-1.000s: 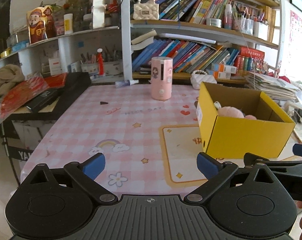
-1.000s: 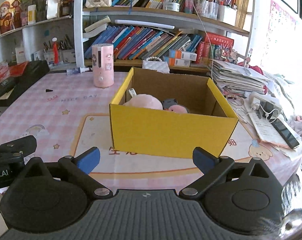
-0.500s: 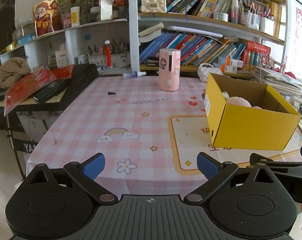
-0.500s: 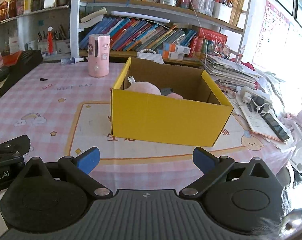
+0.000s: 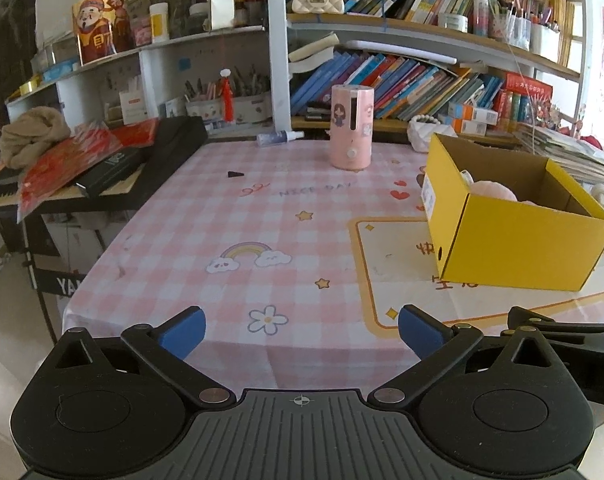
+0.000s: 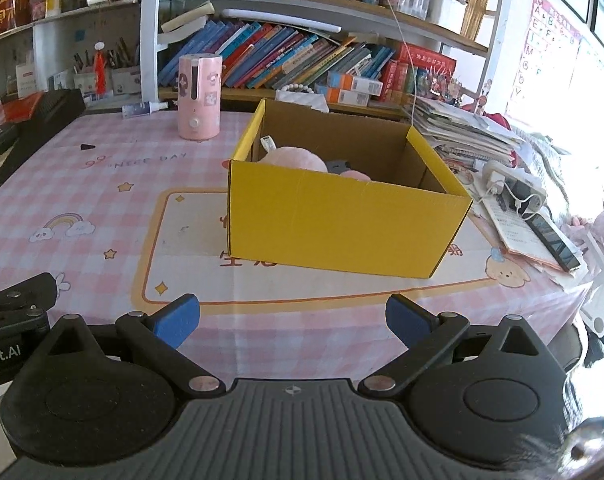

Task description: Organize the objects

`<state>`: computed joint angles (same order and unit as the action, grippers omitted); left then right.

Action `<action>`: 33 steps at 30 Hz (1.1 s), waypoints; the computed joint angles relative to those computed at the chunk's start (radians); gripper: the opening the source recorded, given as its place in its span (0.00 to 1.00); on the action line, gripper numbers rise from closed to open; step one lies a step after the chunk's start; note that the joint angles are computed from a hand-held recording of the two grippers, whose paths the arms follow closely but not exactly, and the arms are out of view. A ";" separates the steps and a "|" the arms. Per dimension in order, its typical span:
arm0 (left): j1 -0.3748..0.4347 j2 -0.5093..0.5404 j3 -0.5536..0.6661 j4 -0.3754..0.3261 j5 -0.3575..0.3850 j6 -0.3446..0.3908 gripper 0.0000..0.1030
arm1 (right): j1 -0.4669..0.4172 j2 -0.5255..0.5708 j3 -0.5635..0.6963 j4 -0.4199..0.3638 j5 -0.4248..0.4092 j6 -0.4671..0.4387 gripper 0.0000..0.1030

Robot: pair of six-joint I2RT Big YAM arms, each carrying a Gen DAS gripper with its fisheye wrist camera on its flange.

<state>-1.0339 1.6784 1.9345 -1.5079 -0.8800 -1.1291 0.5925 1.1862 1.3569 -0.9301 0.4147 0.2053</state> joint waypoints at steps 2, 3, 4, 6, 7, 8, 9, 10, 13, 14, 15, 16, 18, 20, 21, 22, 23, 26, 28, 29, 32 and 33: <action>0.002 -0.002 -0.002 0.003 0.005 0.003 1.00 | 0.000 0.001 0.001 -0.004 -0.004 0.004 0.97; 0.003 -0.002 -0.003 0.004 0.009 0.004 1.00 | 0.000 0.003 0.002 -0.006 -0.005 0.006 0.97; 0.004 -0.001 -0.003 0.005 0.011 0.005 1.00 | 0.000 0.003 0.002 -0.008 -0.004 0.007 0.97; 0.005 0.001 0.000 0.002 0.012 0.008 1.00 | 0.000 0.006 0.004 -0.012 -0.003 0.007 0.97; 0.006 0.002 0.001 0.000 0.012 0.009 1.00 | 0.000 0.007 0.005 -0.014 -0.001 0.007 0.97; 0.006 0.004 0.003 0.000 0.012 0.010 1.00 | 0.000 0.009 0.006 -0.015 -0.001 0.008 0.97; 0.007 0.004 0.003 0.001 0.014 0.012 1.00 | 0.000 0.011 0.008 -0.016 0.000 0.008 0.97; 0.008 0.003 0.001 0.003 0.016 0.014 1.00 | 0.000 0.013 0.010 -0.017 0.002 0.008 0.97; 0.013 0.003 0.001 0.010 0.021 0.021 1.00 | -0.001 0.020 0.014 -0.018 0.004 0.008 0.97; 0.013 0.003 0.001 0.011 0.020 0.022 1.00 | -0.002 0.022 0.016 -0.019 0.004 0.008 0.97; 0.014 0.002 0.000 0.015 0.019 0.026 1.00 | -0.003 0.024 0.018 -0.018 0.003 0.007 0.97; 0.016 0.002 0.000 0.019 0.018 0.029 1.00 | -0.003 0.024 0.018 -0.018 0.002 0.007 0.97; 0.018 0.003 0.001 0.025 0.017 0.037 1.00 | -0.003 0.024 0.019 -0.018 0.002 0.006 0.97; 0.022 0.004 0.004 0.031 0.018 0.046 1.00 | -0.004 0.025 0.020 -0.019 0.001 0.008 0.97; 0.024 0.004 0.004 0.035 0.020 0.050 1.00 | -0.005 0.028 0.023 -0.021 -0.002 0.008 0.97; 0.026 0.004 0.004 0.038 0.021 0.054 1.00 | -0.007 0.032 0.027 -0.023 -0.005 0.009 0.97; 0.028 0.005 0.005 0.041 0.022 0.057 1.00 | -0.009 0.036 0.030 -0.024 -0.007 0.010 0.97; 0.031 0.008 0.010 0.040 0.021 0.064 1.00 | -0.013 0.046 0.041 -0.024 -0.011 0.010 0.97; 0.034 0.009 0.012 0.042 0.022 0.070 1.00 | -0.016 0.049 0.044 -0.023 -0.014 0.008 0.97; 0.034 0.008 0.011 0.042 0.023 0.069 1.00 | -0.017 0.052 0.047 -0.023 -0.015 0.009 0.97; 0.039 0.008 0.011 0.046 0.028 0.078 1.00 | -0.019 0.056 0.051 -0.026 -0.019 0.009 0.97; 0.039 0.007 0.011 0.045 0.028 0.078 1.00 | -0.019 0.059 0.054 -0.026 -0.020 0.009 0.97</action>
